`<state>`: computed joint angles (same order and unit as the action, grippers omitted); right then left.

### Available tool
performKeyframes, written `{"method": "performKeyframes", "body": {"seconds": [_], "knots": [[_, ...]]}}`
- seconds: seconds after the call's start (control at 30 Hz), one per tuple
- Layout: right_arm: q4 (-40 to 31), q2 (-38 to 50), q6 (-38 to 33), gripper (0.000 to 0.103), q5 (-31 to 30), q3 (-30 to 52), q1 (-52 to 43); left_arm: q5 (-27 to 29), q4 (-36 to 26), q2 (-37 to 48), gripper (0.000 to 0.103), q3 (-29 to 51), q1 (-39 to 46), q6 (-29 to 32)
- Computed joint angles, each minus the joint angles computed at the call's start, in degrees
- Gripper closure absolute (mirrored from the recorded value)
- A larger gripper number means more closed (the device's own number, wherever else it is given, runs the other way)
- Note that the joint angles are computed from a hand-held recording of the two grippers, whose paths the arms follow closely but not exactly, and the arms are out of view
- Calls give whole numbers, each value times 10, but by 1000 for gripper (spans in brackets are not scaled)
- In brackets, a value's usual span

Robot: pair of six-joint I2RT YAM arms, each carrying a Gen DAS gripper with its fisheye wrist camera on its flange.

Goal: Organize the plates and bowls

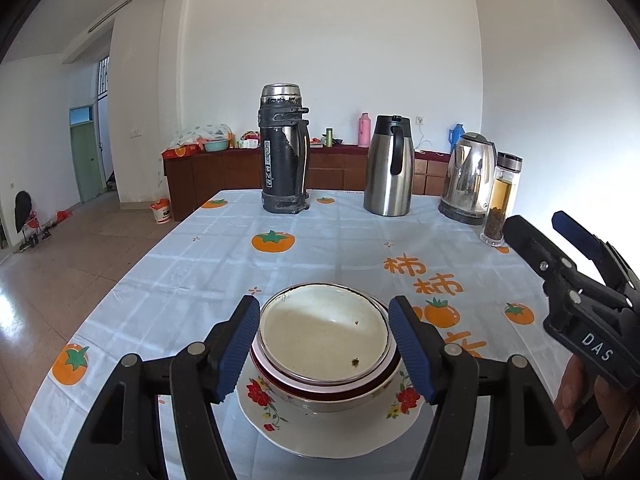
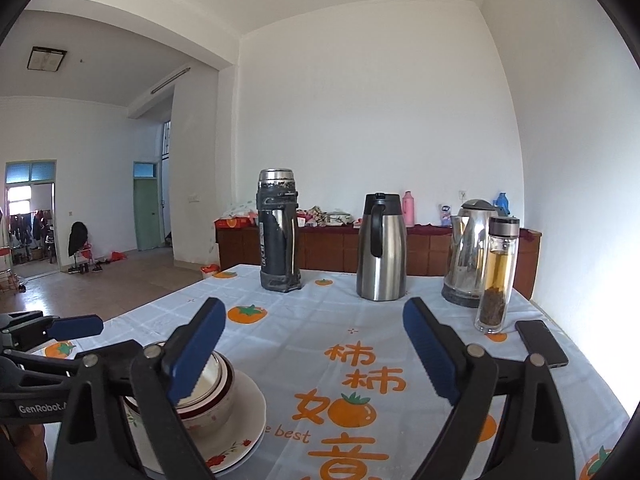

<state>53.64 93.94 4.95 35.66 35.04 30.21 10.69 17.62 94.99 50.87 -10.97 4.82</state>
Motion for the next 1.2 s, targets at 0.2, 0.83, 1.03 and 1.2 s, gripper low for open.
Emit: {"method": "performKeyframes", "body": {"seconds": [0.2,0.83,1.03,1.2], "knots": [[11,-1,-5,9,2,-7,-2,-3,5,-12,33,-8,-5,-2],[24,-11,-10,7,18,-20,-3,-11,-8,-20,32,-9,-15,13],[49,-15,-20,7,26,-30,1,-1,-22,-24,32,-4,-18,27],[63,-16,-22,6,29,-36,1,3,-18,-30,32,-6,-19,28]]}}
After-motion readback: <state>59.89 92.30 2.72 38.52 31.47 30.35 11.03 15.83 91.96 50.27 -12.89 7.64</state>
